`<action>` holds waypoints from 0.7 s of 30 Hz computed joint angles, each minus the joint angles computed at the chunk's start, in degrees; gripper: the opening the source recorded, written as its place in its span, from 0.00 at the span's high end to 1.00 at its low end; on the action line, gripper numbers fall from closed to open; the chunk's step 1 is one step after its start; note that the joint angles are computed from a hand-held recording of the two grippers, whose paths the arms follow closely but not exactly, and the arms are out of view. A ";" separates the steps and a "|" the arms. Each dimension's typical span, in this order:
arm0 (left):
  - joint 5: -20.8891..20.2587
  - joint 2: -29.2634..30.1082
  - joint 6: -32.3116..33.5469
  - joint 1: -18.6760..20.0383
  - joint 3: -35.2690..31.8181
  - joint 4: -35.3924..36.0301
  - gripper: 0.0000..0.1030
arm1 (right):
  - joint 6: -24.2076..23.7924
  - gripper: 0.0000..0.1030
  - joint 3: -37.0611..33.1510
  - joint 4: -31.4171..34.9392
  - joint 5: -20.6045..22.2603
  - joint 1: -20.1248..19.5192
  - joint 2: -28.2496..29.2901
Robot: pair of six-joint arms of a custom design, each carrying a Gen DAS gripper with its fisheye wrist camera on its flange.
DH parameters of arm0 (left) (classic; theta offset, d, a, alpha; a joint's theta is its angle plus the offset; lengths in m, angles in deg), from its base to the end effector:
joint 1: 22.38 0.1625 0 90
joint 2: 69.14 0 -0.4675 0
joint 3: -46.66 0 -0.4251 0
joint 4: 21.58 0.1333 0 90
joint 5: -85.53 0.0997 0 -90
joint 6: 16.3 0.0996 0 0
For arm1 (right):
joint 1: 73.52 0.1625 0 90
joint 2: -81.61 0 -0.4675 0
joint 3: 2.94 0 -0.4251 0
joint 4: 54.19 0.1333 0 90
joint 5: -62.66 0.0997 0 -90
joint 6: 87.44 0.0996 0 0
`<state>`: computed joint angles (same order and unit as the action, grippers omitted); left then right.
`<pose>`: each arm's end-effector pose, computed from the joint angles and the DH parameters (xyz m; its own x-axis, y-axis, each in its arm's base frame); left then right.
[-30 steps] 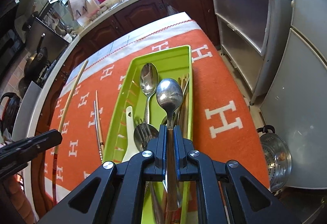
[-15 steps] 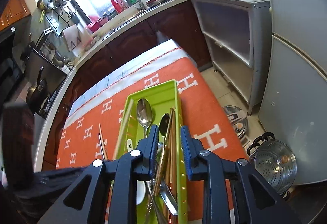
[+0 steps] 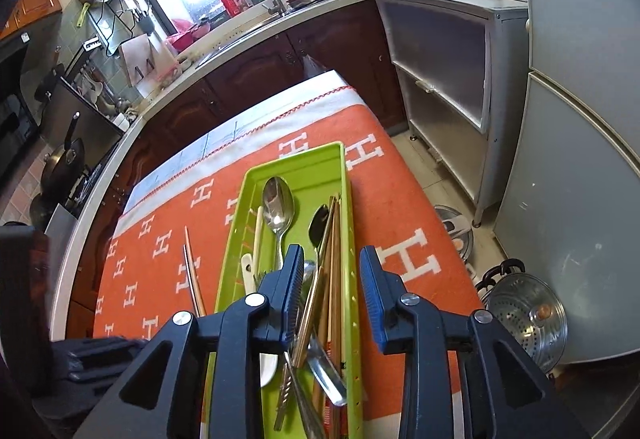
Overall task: Organize utensils
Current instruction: 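Move both open tools back over the last two chopsticks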
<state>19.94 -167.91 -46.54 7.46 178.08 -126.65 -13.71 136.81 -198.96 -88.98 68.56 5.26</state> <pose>-0.2205 -0.3276 0.2786 -0.7144 0.4972 -0.4925 0.5407 0.8389 0.0625 0.3374 -0.2050 0.1750 -0.8013 0.4556 0.3878 -0.0383 0.6078 -0.7931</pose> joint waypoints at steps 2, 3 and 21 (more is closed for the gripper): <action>1.20 -1.58 -1.26 0.38 -0.51 1.72 0.83 | 0.03 0.72 -0.43 0.03 0.65 0.46 0.75; 1.93 -2.58 -1.81 0.80 -0.70 2.45 0.83 | 0.18 0.72 -0.81 0.26 0.97 0.68 1.34; 13.07 -13.54 -5.07 2.65 -1.96 12.41 0.83 | -7.93 0.72 -10.13 -1.11 6.77 4.46 13.43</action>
<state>33.01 -181.44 -51.61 10.11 176.12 -114.24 -21.64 126.68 -200.07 -82.21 73.03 18.69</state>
